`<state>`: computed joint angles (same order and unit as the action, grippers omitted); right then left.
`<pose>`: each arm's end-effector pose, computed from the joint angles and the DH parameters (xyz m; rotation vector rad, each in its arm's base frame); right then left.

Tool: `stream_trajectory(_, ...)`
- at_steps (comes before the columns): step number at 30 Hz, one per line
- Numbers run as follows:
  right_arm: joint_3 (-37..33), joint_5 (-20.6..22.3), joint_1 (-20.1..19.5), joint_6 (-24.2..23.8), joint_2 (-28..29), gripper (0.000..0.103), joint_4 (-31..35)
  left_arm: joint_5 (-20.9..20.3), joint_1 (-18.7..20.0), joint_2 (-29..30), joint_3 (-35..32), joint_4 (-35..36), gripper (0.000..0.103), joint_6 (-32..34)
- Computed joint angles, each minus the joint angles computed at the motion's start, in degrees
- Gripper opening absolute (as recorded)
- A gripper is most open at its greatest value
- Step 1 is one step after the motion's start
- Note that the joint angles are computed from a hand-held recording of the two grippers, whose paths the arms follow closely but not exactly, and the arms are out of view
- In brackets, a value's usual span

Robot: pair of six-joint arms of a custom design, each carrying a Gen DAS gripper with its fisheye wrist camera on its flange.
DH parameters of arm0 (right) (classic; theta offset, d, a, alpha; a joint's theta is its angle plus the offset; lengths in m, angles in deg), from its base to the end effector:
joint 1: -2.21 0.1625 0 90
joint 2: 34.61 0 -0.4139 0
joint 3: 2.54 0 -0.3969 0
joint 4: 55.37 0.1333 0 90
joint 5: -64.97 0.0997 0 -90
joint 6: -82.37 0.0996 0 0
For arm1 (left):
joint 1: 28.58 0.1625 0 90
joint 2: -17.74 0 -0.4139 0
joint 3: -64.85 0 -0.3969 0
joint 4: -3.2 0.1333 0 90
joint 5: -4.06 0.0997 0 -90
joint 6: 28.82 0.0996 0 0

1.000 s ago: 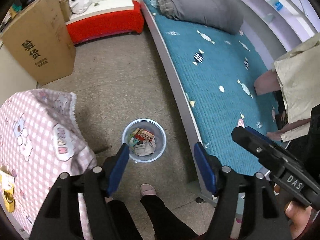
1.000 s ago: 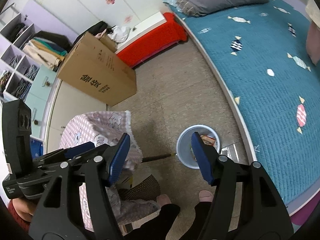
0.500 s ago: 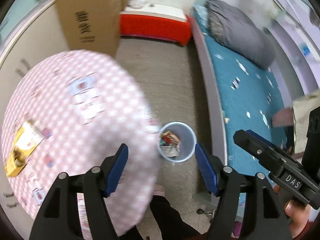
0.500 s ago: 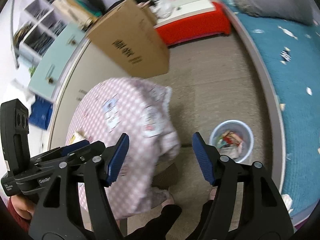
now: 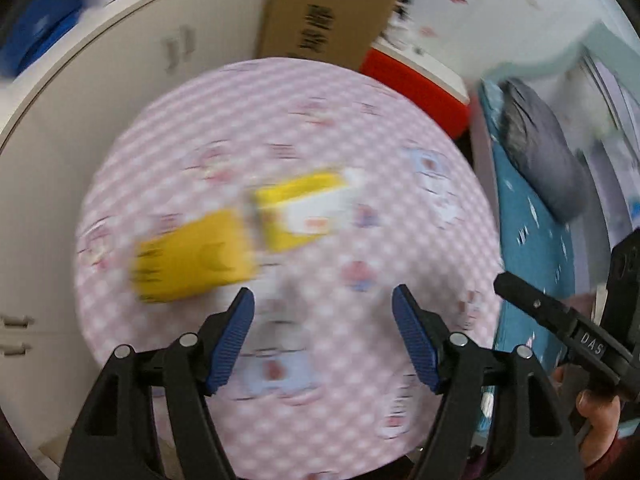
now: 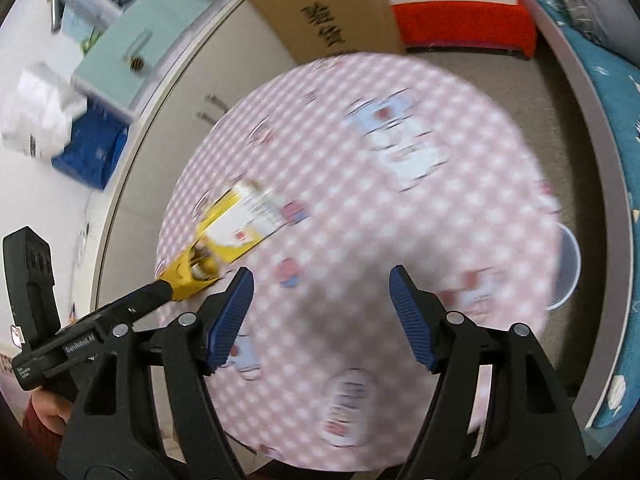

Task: Collect trash
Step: 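Move both open grippers back over the pink table, then grasp the yellow printed snack bag with the left gripper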

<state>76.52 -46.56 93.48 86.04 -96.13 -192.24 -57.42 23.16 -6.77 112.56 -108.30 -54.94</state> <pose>0.1124 -0.7058 0.3748 -0.1909 -2.6972 0.7282 -0.3772 -0.7704 0.0874 0.2941 2.6696 -0.3299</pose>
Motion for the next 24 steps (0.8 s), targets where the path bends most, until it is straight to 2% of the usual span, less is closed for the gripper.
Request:
stream_trajectory(5, -2.66, -3.16, 3.53, 0.29, 5.35, 0.07, 0.99, -0.71, 3.89, -6.18, 7.5, -4.54, 0.07, -1.33)
stream_trajectory(9, -5.14, -5.91, 5.25, 0.64, 8.64, 0.07, 2.19, -4.34, 6.83, -8.14, 10.37, -7.49, 0.07, -2.12)
stream_trajectory(13, -6.67, -7.85, 5.9, 0.59, 10.43, 0.071, 3.14, -9.42, 9.01, -7.7, 10.89, -10.9, 0.07, -1.69)
stream_trajectory(22, -9.27, -9.55, 5.99, 1.25, 12.38, 0.071, 5.52, -14.36, 10.68, -3.64, 6.86, -11.8, 0.069, 0.25)
stream_trajectory(23, -9.47, -9.53, 5.94, 1.29, 12.52, 0.071, 5.55, -15.31, 10.84, -3.0, 6.0, -11.21, 0.067, 0.58)
stream_trajectory(24, -9.6, -9.5, 5.9, 1.3, 12.61, 0.071, 5.56, -15.62, 10.87, -2.52, 5.4, -10.49, 0.06, 0.77)
